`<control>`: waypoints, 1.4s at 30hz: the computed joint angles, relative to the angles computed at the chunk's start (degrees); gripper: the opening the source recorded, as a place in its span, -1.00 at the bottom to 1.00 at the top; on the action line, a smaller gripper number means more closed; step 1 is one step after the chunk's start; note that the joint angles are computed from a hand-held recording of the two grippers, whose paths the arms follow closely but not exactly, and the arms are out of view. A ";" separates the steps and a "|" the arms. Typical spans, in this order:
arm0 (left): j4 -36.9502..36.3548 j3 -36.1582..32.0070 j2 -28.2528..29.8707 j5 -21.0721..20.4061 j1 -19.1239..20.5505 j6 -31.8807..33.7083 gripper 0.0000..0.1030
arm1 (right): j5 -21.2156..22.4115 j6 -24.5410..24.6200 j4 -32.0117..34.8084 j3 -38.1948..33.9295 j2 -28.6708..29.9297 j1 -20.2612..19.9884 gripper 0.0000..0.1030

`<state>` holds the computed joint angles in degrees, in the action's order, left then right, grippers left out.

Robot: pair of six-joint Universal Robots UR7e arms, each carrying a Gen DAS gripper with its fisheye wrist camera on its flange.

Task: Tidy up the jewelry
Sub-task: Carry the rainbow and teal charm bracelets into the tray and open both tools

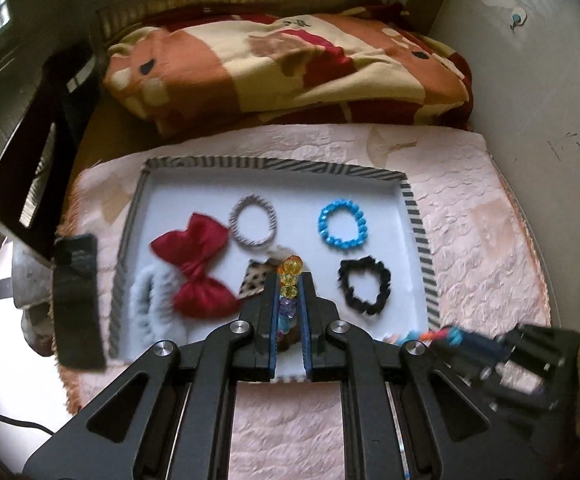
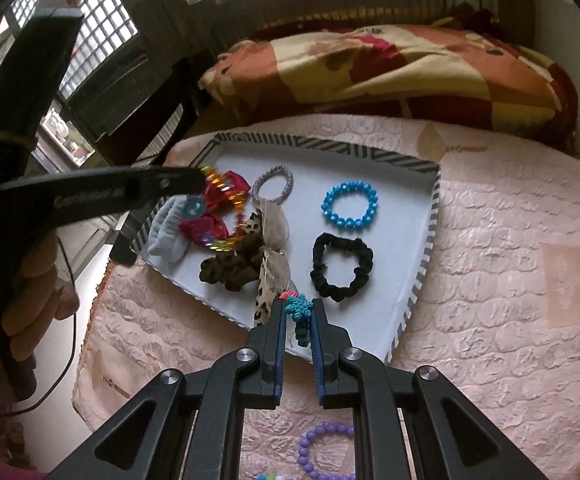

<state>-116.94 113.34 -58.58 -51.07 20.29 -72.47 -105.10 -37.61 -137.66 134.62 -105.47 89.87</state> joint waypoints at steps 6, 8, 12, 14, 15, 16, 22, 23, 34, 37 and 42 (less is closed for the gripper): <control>-2.29 -3.65 4.48 -0.06 2.46 4.19 -0.85 | -5.16 0.13 -3.37 -0.69 4.34 -1.51 -0.80; -2.63 -4.66 5.72 -0.08 3.33 5.09 -0.85 | -6.30 -0.09 -4.34 -1.09 5.59 -2.05 -0.80; -2.49 -6.27 7.68 0.06 5.07 6.08 -0.85 | -7.68 -1.52 -6.24 -1.80 7.80 -2.28 -0.80; -1.94 -6.92 8.47 0.27 6.20 6.02 -0.85 | -8.04 -1.87 -6.93 -2.20 9.14 -2.34 -0.80; -1.56 -7.19 8.80 0.39 6.77 5.77 -0.85 | -8.09 -1.88 -6.90 -2.35 9.50 -2.33 -0.80; -1.30 -7.38 9.05 0.44 7.22 5.53 -0.85 | -8.12 -1.95 -6.97 -2.58 10.03 -2.39 -0.80; 0.08 -7.99 9.79 0.77 9.60 4.50 -0.85 | -8.67 -2.70 -7.26 -3.36 12.42 -2.56 -0.80; 0.28 -8.09 9.89 0.93 9.89 4.41 -0.85 | -8.75 -2.71 -7.33 -3.43 12.77 -2.54 -0.80; 2.47 -10.28 11.82 1.84 13.58 2.98 -0.85 | -8.69 -2.94 -10.40 -3.67 15.63 -2.92 -0.80; 1.89 -10.77 12.61 1.65 14.17 3.22 -0.85 | -7.81 -2.16 -9.33 -4.33 15.19 -3.57 -0.77; 0.77 -10.33 12.58 0.91 14.25 2.72 -0.84 | -4.91 -1.71 -7.66 -5.13 13.31 -4.39 -0.40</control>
